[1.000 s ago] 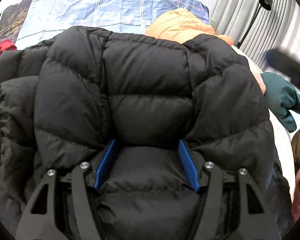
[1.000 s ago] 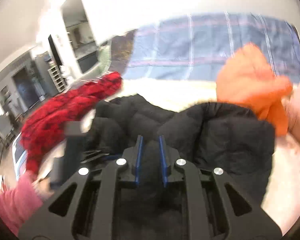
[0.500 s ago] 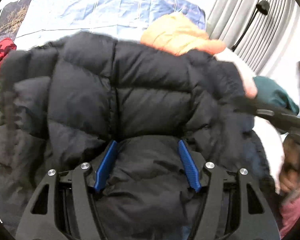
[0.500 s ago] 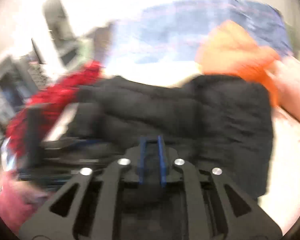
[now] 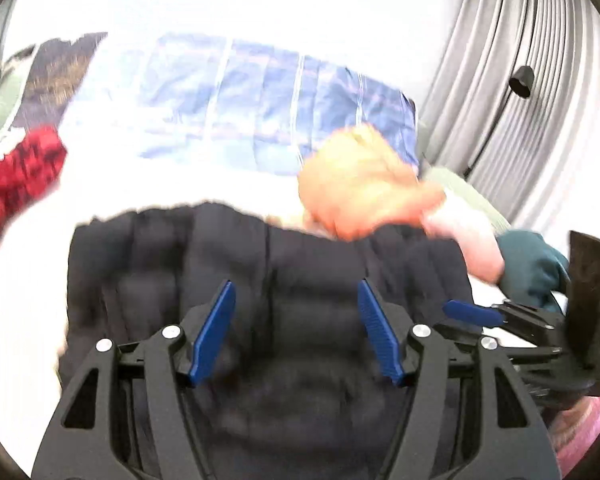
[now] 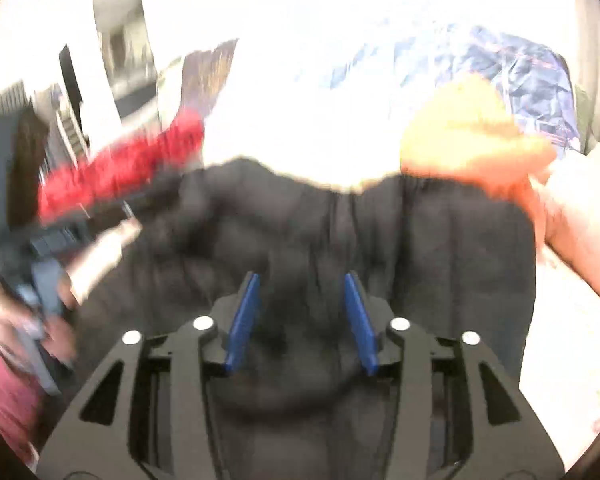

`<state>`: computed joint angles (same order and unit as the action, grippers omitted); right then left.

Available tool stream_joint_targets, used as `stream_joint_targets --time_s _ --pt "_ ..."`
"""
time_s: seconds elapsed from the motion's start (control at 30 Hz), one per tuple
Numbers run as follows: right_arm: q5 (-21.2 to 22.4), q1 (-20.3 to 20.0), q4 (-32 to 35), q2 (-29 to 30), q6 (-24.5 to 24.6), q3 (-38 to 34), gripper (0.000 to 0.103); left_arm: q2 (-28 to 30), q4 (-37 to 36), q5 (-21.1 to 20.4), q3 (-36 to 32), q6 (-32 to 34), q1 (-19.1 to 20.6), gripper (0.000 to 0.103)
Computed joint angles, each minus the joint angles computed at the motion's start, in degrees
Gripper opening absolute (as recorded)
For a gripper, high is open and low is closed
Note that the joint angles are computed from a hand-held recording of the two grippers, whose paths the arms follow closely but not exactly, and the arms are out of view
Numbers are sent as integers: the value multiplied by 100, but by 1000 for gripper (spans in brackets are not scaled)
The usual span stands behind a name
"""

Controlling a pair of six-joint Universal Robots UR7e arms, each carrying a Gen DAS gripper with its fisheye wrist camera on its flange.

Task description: Fold large clothes

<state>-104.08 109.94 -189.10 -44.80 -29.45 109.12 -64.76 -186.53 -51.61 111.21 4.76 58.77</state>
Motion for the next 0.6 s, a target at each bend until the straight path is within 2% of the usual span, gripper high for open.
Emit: stream_joint_targets --time_s 0.07,0.1,0.17,0.2,0.23,0.27,0.33,0.4,0.5,0.57,0.6 --pt "32 -47 98 342 51 -580 57 286 318 47 -481 -77 169 66" --pt "-213 -60 281 571 42 -940 57 448 554 211 -691 -179 271 66" --pt "-1101 -229 427 1303 -83 -1698 57 956 1143 834 -1199 -432 569 66" --pt "-1263 -348 557 1574 -202 -1999 57 1159 1193 921 -1355 -304 705 70" --pt "-1185 -452 514 1773 -275 -2192 57 1303 1012 857 -1417 -136 818 73" --pt "-1228 -450 497 1867 -215 -2306 57 1343 954 626 -1463 -209 954 74" --pt "-1462 -382 212 2080 -443 -2441 59 1371 1055 607 -1552 -319 989 74" --pt "-1469 -367 175 2102 -506 -2457 60 1336 1089 576 -1525 -288 996 74" --pt "-1170 -407 572 1814 -256 -2281 59 1178 1231 515 -1426 -309 928 74" --pt "-877 -403 840 1397 172 -2008 59 1002 1302 506 -1280 -379 841 74" --pt "-538 -408 909 1090 499 -1728 60 881 1259 500 -1175 -411 805 74"
